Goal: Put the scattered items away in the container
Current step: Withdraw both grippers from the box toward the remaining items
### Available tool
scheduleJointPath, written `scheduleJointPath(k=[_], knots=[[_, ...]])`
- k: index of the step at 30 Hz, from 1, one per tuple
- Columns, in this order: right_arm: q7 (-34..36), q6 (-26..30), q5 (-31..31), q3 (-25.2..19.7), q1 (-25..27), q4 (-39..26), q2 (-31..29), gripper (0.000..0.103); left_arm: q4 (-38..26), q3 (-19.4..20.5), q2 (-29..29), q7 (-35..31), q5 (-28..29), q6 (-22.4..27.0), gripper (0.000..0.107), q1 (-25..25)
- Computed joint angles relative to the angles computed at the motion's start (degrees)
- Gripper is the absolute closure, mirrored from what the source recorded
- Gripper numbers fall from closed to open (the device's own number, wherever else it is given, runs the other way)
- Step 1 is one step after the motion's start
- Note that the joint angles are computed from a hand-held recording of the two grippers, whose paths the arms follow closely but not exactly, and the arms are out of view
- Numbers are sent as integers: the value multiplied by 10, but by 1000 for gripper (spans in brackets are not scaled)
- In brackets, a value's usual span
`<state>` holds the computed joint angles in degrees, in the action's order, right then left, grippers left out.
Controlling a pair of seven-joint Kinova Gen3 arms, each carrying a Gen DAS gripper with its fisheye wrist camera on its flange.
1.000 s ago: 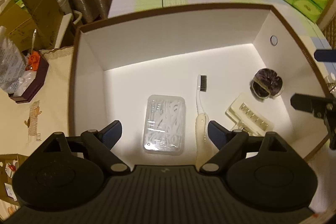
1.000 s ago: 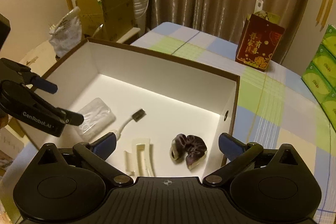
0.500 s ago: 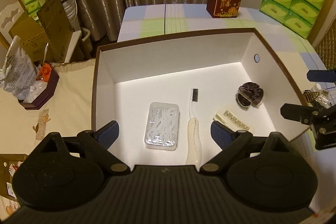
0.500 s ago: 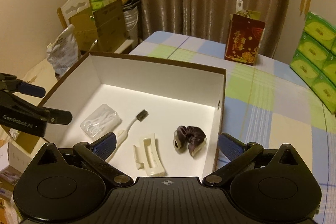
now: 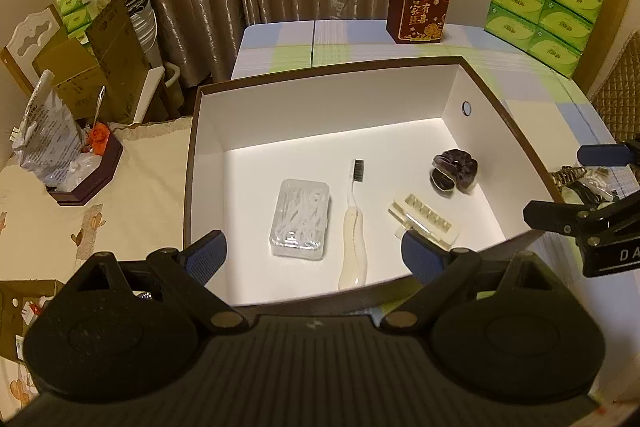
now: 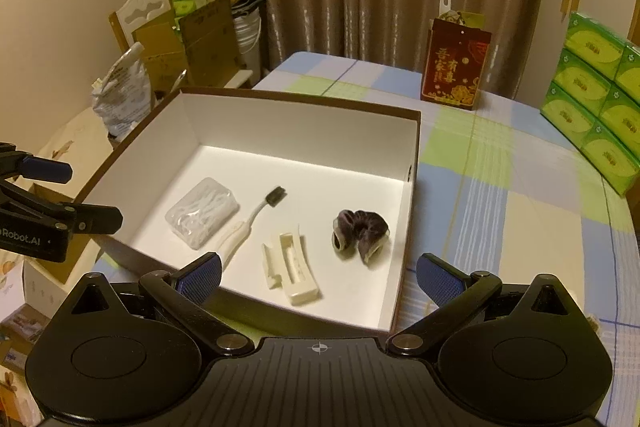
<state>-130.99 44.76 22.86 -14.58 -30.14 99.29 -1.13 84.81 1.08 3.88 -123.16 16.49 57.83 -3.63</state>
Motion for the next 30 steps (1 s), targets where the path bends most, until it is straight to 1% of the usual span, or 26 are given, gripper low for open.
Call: scheduleJointPath(k=[8, 14, 30], knots=[[1, 3, -7, -8, 4, 21, -21, 2, 30, -5, -32, 4, 1, 4, 15, 5], [7, 4, -18, -15, 7, 32, -31, 2, 49, -6, -51, 16, -11, 3, 15, 13], [60, -2, -77, -22, 21, 66, -64, 2, 81, -3, -85, 60, -47, 0, 15, 35]])
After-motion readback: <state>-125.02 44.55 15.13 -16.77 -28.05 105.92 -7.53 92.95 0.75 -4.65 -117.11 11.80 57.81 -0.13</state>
